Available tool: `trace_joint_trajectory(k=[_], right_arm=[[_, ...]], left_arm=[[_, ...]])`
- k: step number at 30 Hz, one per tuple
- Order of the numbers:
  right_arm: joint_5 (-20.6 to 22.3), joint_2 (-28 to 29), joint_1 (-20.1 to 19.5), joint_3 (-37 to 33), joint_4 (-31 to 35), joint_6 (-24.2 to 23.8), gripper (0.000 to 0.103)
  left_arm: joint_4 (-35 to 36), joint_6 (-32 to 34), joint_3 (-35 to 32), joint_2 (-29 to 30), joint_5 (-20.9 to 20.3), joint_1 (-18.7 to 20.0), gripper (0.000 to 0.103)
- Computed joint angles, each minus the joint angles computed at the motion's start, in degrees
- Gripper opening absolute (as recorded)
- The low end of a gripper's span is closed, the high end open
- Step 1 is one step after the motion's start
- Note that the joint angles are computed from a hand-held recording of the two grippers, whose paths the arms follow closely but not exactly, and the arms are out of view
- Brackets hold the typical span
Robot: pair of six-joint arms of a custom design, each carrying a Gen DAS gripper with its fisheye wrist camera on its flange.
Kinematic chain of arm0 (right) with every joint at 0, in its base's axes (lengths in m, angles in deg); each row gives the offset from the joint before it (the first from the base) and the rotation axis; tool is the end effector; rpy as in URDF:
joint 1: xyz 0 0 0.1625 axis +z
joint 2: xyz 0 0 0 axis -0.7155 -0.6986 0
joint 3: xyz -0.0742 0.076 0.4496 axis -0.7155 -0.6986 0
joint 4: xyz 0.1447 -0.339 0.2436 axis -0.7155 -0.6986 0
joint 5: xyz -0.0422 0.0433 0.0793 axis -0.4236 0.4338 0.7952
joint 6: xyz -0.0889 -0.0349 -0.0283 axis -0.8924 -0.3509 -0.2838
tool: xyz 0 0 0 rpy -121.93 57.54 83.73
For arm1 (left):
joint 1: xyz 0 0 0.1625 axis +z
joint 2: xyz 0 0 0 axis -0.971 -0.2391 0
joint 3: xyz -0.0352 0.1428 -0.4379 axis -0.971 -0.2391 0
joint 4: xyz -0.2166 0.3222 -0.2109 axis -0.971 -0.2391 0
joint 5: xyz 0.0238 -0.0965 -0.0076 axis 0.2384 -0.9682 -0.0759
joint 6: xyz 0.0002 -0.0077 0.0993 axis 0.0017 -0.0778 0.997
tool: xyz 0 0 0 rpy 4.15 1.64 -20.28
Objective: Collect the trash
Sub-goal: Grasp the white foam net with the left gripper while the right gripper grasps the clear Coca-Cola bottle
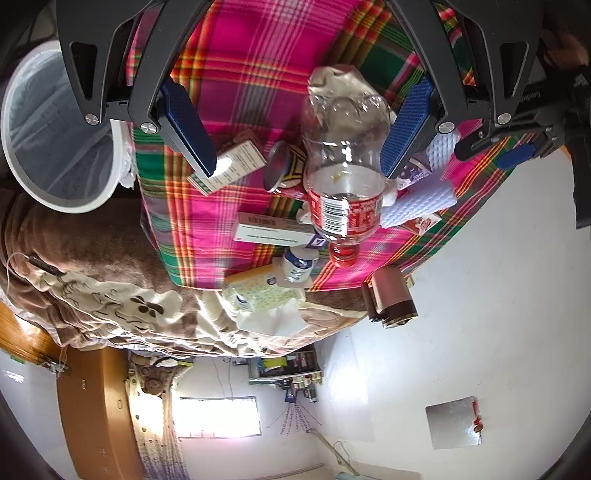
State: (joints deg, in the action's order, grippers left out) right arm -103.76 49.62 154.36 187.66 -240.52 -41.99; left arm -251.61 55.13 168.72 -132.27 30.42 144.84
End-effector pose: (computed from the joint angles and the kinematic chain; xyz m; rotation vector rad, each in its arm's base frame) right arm 0.2266 -0.4613 -0.0070 0.1981 -2.2296 1.1956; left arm -0.0182 -0.5555 0.1774 0.6571 2.3859 -0.8864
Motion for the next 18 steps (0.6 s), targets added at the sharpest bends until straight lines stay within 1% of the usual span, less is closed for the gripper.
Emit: trace_joint_trajectory(k=[1,4,7,8,9,10,13,15,18], right_arm=[[0.16,-0.1,0.08,-0.25,1.18,0.29,0.092],[0.94,-0.14,0.01,-1.03,3.46,0.47,0.092],[1.14,-0.28,-0.15,-1.72,5.67,0.77,0.092],[1.29,-0.33,-0.19,-1.8,6.23,0.93,0.091],[1.49,-0.45,-0.27,-2.1,7.09,1.01,0.09],[1.72,-0.64,-0.48,-2.38,8.11,1.01,0.089],[1.04,-0.46,-0.45,-3.55,10.24,1.16,0.085],[1.55,-0.66,-0.63,-3.76,11.81,1.92,0.078],[1.66,-0.6,-0.73,-4.41,13.93,2.62,0.071]], left_arm=[[0.39,-0.16,-0.44,0.09,-0.03,0.17,0.097],[3.34,-0.52,-2.51,0.81,-0.13,1.33,0.096],[6.85,-1.49,-4.55,1.86,-0.59,2.57,0.088],[7.82,-2.0,-5.31,2.39,-0.34,2.91,0.082],[8.41,-2.41,-5.8,2.62,-0.57,3.25,0.079],[8.52,-2.52,-6.17,2.9,-0.85,3.5,0.078],[9.61,-3.43,-7.02,3.68,0.3,3.58,0.078],[10.66,-4.02,-7.7,3.96,-0.28,3.99,0.077],[11.71,-4.47,-8.47,4.48,-0.71,4.37,0.072]])
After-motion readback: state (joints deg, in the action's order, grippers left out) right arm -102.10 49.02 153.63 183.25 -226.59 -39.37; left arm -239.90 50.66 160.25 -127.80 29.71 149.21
